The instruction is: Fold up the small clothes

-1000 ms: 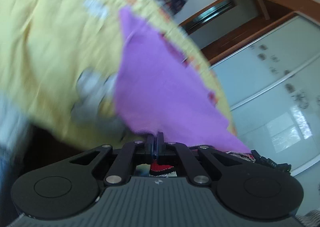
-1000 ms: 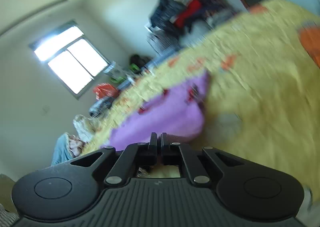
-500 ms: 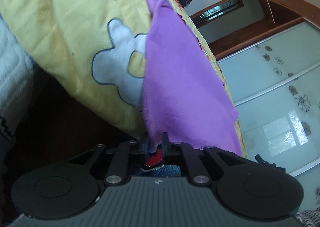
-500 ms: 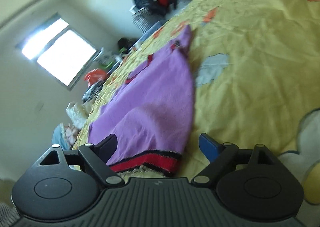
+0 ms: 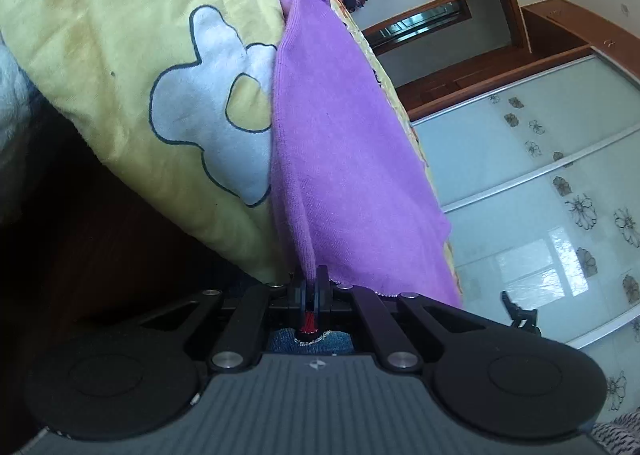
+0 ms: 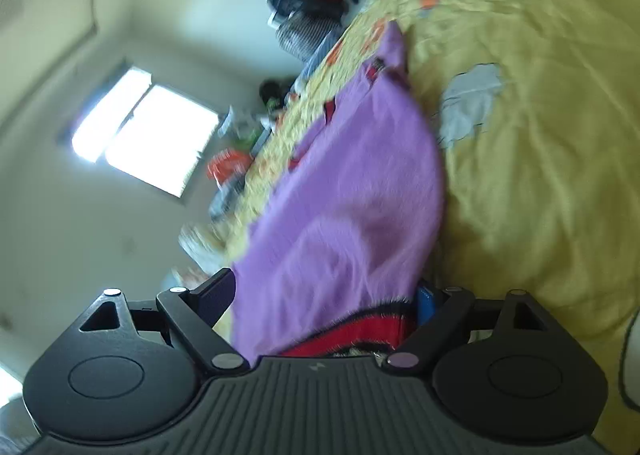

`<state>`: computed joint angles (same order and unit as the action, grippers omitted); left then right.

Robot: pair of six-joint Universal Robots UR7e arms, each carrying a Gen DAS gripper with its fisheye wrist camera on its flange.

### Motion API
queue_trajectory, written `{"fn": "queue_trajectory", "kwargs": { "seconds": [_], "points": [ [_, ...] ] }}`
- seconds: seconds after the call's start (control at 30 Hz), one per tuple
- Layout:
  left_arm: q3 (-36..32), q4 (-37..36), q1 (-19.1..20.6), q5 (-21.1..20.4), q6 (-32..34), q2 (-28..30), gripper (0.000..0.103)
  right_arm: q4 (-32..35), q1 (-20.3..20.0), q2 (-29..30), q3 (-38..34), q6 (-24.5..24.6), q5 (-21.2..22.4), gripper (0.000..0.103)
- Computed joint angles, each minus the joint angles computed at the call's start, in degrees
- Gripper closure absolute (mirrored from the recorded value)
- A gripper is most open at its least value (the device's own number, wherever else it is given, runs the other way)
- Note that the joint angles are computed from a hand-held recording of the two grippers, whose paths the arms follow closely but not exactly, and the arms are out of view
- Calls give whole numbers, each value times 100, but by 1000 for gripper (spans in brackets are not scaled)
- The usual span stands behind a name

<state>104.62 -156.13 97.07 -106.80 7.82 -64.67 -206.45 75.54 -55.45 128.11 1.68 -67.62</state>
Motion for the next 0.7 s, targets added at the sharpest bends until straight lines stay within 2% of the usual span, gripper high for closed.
{"fn": "queue_trajectory", "kwargs": {
  "seconds": [0.1, 0.23, 0.27, 0.33, 0.37, 0.4, 0.43, 0.5, 0.63, 0.7],
  "points": [
    [-40, 23, -35, -87, -7, 18, 101, -250, -236, 22, 66, 536, 498, 15],
    [-73, 100, -35, -200, -47, 4, 101, -254, -330, 59, 47, 614, 739, 16],
    [-85, 129, -39, -194, -40, -2, 101, -263, -319, 79, 28, 580, 721, 20],
    [-100, 154, -38, -152, -48, -28, 101, -173, -280, 121, -52, 664, 566, 42],
    [-112, 159, -38, -160, -57, -20, 101, -74, -291, 162, -108, 706, 559, 59],
    [-102, 125, -52, -114, -65, -25, 101, -11, -282, 212, -161, 725, 481, 83],
    [-89, 84, -83, -62, -116, -24, 101, 60, -244, 252, -209, 670, 314, 97],
    [-81, 90, -87, -57, -91, -55, 101, -35, -155, 368, -265, 574, 3, 99],
    [63, -183, -168, -128, 2, -191, 101, -470, -51, 443, -180, 456, 25, 99],
    [124, -347, -166, -382, -28, -256, 101, -689, -8, 439, -113, 458, 238, 99]
  ]
}}
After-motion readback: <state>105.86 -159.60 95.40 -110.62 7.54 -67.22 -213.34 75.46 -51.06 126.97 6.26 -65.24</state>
